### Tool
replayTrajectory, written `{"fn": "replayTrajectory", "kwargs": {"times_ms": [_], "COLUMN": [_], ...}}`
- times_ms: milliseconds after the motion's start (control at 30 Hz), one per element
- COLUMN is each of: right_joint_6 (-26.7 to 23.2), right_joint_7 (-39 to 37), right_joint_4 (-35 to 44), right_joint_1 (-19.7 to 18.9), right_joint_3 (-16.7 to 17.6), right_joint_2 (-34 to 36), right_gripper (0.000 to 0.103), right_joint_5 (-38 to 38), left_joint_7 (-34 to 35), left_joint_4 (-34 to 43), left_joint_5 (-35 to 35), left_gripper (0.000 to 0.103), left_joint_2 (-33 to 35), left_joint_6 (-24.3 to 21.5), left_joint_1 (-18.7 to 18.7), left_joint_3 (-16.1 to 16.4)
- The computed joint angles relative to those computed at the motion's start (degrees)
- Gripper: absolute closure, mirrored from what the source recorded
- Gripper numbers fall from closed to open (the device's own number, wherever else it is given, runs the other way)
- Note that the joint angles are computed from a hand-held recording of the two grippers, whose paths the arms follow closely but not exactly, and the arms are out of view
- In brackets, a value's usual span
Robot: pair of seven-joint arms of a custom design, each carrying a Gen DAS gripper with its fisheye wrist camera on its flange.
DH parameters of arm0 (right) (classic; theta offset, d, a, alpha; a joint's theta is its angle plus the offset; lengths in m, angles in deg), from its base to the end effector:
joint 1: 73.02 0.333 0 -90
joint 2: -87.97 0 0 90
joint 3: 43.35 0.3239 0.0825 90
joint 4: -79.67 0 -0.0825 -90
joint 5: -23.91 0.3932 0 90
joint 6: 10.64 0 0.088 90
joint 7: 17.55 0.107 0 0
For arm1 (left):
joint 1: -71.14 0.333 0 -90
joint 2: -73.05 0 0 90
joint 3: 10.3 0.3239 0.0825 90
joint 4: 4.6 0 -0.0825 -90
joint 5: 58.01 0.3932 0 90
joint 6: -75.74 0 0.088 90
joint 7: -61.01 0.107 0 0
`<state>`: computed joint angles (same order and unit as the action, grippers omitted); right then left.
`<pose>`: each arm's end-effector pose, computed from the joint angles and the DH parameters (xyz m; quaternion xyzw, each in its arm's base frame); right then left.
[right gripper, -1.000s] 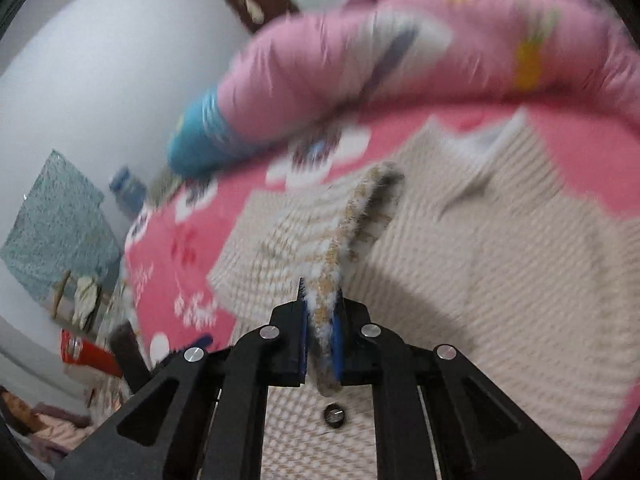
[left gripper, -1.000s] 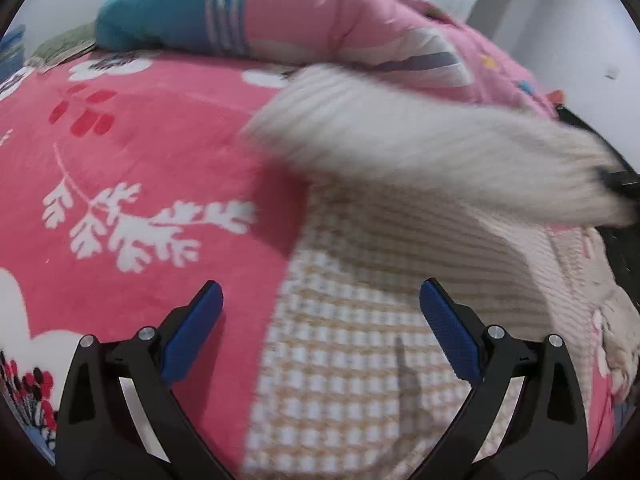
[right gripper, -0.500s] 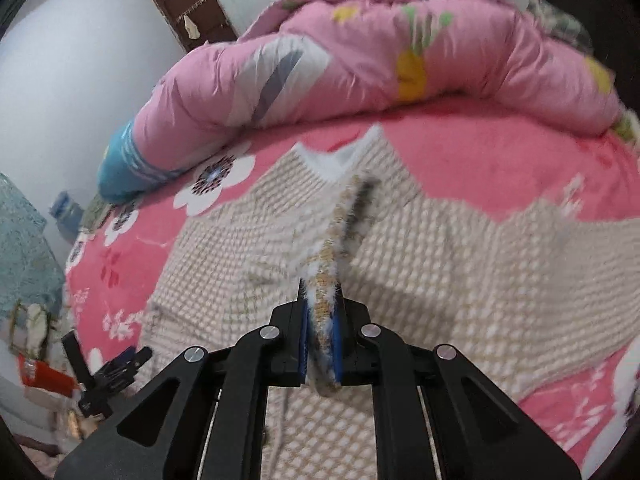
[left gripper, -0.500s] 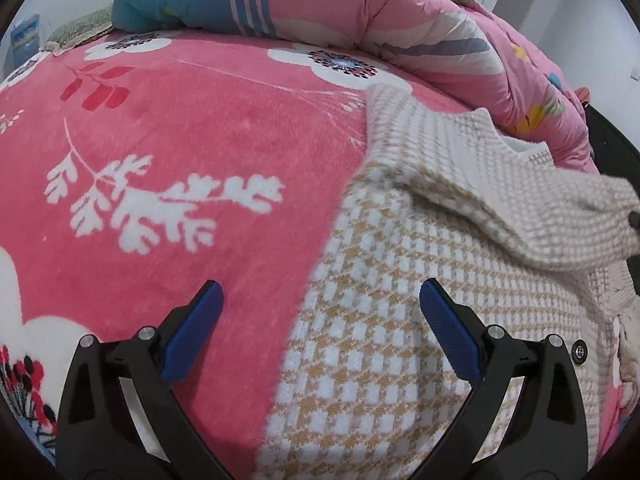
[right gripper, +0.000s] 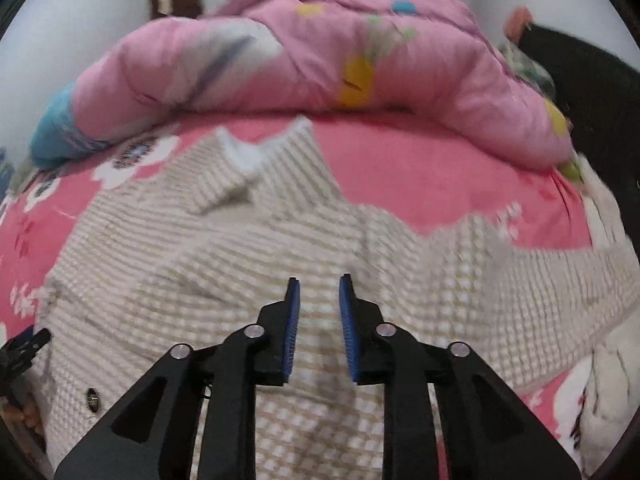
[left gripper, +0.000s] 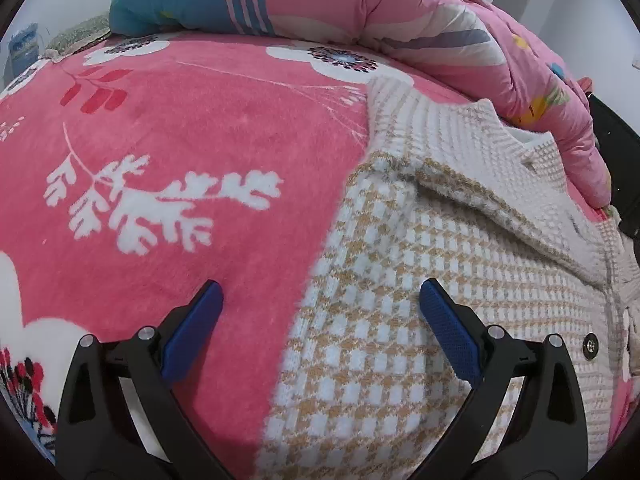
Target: Fold large clothes
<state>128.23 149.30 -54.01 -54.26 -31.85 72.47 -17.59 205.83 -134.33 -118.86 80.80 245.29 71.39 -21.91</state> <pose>0.4309 0.2534 0.4834 -0.5445 0.7664 -0.2747 0.2016 0.5587 -0.0512 0.3415 -0.6173 0.7128 -0.3103 0.1206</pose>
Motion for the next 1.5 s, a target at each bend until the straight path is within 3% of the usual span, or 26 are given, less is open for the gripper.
{"fn": "replayTrajectory", "kwargs": {"times_ms": [67, 133, 200, 233, 267, 300, 367, 467, 567, 667, 700, 767, 800, 833, 900, 933, 967, 1067, 1133, 1233, 1300, 1333, 1367, 1433, 1500], "right_joint_6": [7.5, 10.6, 9.0, 10.8, 15.8, 17.6, 14.0, 6.7, 7.9, 8.6, 9.0, 7.2, 9.0, 10.9, 10.9, 10.6, 10.7, 8.4, 11.8, 10.5, 8.2, 9.4, 10.3, 10.4, 12.5], "right_joint_7": [-3.2, -7.1, -14.3, -15.7, -14.5, -14.9, -14.7, -12.7, -11.1, -10.1, -10.8, -13.0, -12.4, -9.7, -9.5, -11.1, -12.2, -13.4, -11.1, -8.1, -10.7, -8.6, -6.5, -6.9, -6.1], "right_joint_4": [-0.5, -0.7, -1.0, -2.2, -5.2, -6.7, -5.8, -1.6, 1.1, 4.4, 5.1, 6.7, 5.7, 4.4, 3.6, 3.3, 2.8, 2.2, 0.6, 1.8, 3.3, 3.2, 2.3, 1.6, -2.1], "right_joint_1": [0.7, 1.4, 1.1, 2.1, 2.4, 1.3, 0.8, -0.2, -0.2, 0.1, 0.5, 1.5, 1.7, 1.9, 2.4, 2.6, 2.7, 2.6, 1.7, 0.7, 1.9, 1.1, 1.2, 1.6, 1.7], "right_joint_3": [-1.5, -2.7, -3.5, -5.2, -6.5, -5.8, -4.8, -1.5, -0.5, -0.7, -1.1, -2.1, -2.7, -3.1, -3.3, -3.4, -3.5, -3.6, -3.5, -2.7, -3.9, -3.2, -3.4, -3.7, -3.6], "right_joint_2": [1.5, 4.3, 7.4, 7.9, 6.7, 5.3, 3.8, 3.4, 4.7, 8.6, 10.5, 13.9, 14.6, 14.2, 13.3, 12.6, 11.9, 9.6, 7.9, 9.4, 12.6, 13.5, 13.0, 11.3, 6.9], "right_gripper": [0.079, 0.079, 0.079, 0.079, 0.079, 0.078, 0.075, 0.073, 0.058, 0.048, 0.048, 0.047, 0.046, 0.046, 0.045, 0.044, 0.044, 0.044, 0.044, 0.034, 0.027, 0.027, 0.027, 0.027, 0.027], "right_joint_5": [1.5, 5.9, 14.7, 17.3, 17.8, 19.8, 20.8, 13.2, 7.8, 3.6, 3.8, 6.9, 6.8, 3.6, 2.4, 4.2, 5.4, 8.2, 6.2, 3.4, 5.7, 3.3, 1.5, 4.1, 5.5], "left_joint_7": [0.4, 1.8, 4.5, 5.7, 6.7, 7.7, 7.8, 12.7, 15.3, 12.7, 10.0, 4.6, 0.9, -2.8, -16.2, -19.7, -19.1, -17.9, -17.8, -17.1, -10.4, -6.4, -4.3, -5.8, -13.5], "left_joint_4": [0.0, 0.2, 0.6, 0.8, 0.8, 0.7, 0.2, 0.9, 4.7, 10.6, 13.3, 17.5, 20.0, 21.9, 26.9, 27.9, 28.3, 27.1, 26.9, 22.4, 20.5, 19.6, 18.9, 18.4, 18.2], "left_joint_5": [-0.5, -2.4, -5.9, -7.4, -8.7, -9.6, -9.1, -12.3, -13.9, -10.3, -7.4, -1.4, 3.4, 8.1, 22.1, 26.4, 28.4, 28.5, 28.8, 28.6, 22.0, 17.4, 14.7, 16.9, 25.5], "left_gripper": [0.008, 0.008, 0.008, 0.008, 0.008, 0.008, 0.008, 0.008, 0.008, 0.008, 0.008, 0.008, 0.008, 0.008, 0.008, 0.008, 0.008, 0.008, 0.008, 0.008, 0.008, 0.008, 0.008, 0.008, 0.008], "left_joint_2": [0.0, -0.1, -0.3, -0.4, -0.8, -1.4, -2.7, -4.7, -4.4, -1.1, 1.1, 5.7, 8.7, 11.0, 17.4, 19.3, 20.9, 20.4, 20.0, 16.2, 13.8, 12.4, 11.3, 10.5, 11.6], "left_joint_6": [0.0, -0.8, -2.3, -3.5, -5.1, -6.6, -7.0, -7.1, -6.6, -9.2, -10.7, -9.4, -9.6, -10.2, -11.4, -10.9, -9.2, -6.6, -7.0, -3.2, -2.3, -2.4, -3.3, -5.5, -6.1], "left_joint_1": [0.0, 0.4, 1.0, 1.2, 1.5, 1.7, 1.4, 0.7, -1.0, -2.6, -3.1, -4.6, -5.5, -6.3, -11.5, -12.3, -11.5, -9.2, -6.9, -3.8, 1.6, 3.9, 4.4, 1.6, -4.5], "left_joint_3": [-0.1, -0.3, -0.4, -0.1, 0.2, 0.7, 1.6, 2.1, 2.0, 1.3, 1.0, 0.2, 0.1, 0.7, 6.2, 7.1, 6.1, 3.2, 1.0, -2.7, -9.2, -12.3, -13.3, -10.9, -5.0]}}
